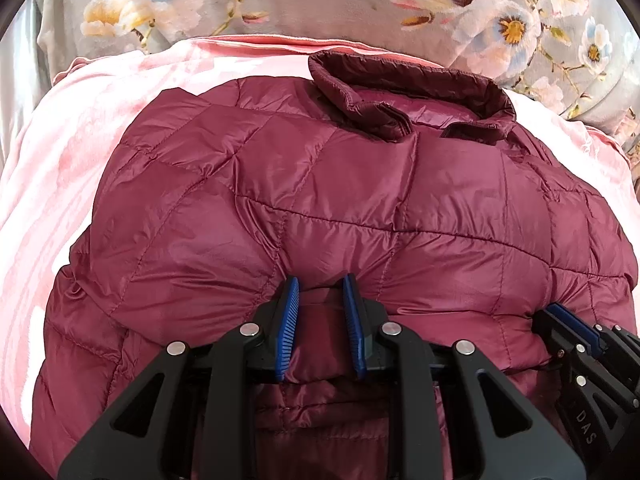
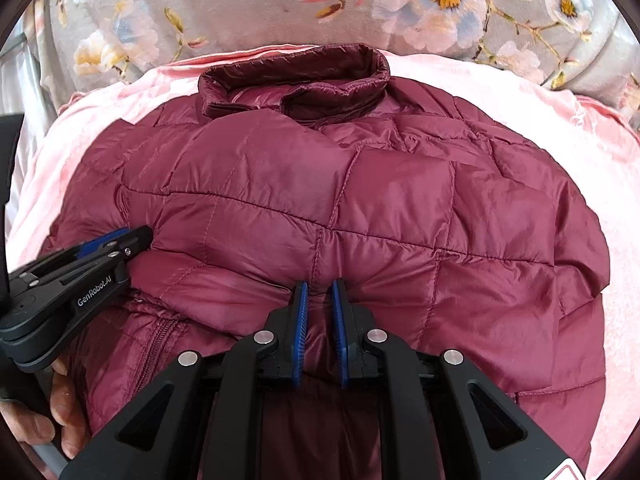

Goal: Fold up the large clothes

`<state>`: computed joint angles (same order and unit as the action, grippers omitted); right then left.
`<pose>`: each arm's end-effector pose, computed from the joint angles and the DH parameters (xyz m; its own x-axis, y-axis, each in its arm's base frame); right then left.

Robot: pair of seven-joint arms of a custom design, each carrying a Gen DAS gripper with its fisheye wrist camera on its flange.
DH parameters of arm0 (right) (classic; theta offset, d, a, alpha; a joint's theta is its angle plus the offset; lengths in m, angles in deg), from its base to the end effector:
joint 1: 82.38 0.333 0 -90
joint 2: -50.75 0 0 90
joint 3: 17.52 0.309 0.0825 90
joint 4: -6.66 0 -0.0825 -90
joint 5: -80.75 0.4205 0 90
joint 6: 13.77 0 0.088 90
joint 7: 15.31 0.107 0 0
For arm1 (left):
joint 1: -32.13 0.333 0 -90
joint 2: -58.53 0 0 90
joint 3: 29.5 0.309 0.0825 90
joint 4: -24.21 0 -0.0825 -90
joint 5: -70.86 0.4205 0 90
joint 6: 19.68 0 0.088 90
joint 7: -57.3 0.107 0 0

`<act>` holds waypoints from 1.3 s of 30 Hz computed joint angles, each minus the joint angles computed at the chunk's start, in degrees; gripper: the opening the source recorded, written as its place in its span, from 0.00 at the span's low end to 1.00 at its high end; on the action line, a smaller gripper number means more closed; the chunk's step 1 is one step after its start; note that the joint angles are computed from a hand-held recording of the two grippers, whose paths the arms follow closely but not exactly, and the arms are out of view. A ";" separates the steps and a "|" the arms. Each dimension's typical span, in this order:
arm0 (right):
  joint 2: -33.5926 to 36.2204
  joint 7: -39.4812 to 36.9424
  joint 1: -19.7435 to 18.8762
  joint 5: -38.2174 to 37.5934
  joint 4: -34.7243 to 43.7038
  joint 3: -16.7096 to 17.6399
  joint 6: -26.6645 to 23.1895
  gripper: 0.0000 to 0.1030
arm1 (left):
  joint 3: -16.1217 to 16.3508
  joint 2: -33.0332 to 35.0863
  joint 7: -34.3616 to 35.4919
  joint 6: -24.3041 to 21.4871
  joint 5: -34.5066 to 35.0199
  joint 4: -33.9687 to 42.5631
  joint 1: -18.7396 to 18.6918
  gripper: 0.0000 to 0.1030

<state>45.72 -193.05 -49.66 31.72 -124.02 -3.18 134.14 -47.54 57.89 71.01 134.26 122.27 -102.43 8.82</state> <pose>0.3734 0.4222 0.3975 -0.0758 -0.9857 -0.1504 -0.7686 0.1538 -0.6210 0.4251 -0.4078 0.3990 -0.1307 -0.9907 0.0365 -0.7461 0.0741 -0.6618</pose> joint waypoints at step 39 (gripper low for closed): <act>7.80 -14.81 -7.17 17.08 6.02 -6.08 19.34 0.07 | -2.94 11.64 46.15 8.40 -54.65 14.14 9.25 0.07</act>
<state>53.52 -207.86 -56.83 48.80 -118.00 -9.27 153.48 -50.49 69.52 117.16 142.67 67.63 -88.30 18.07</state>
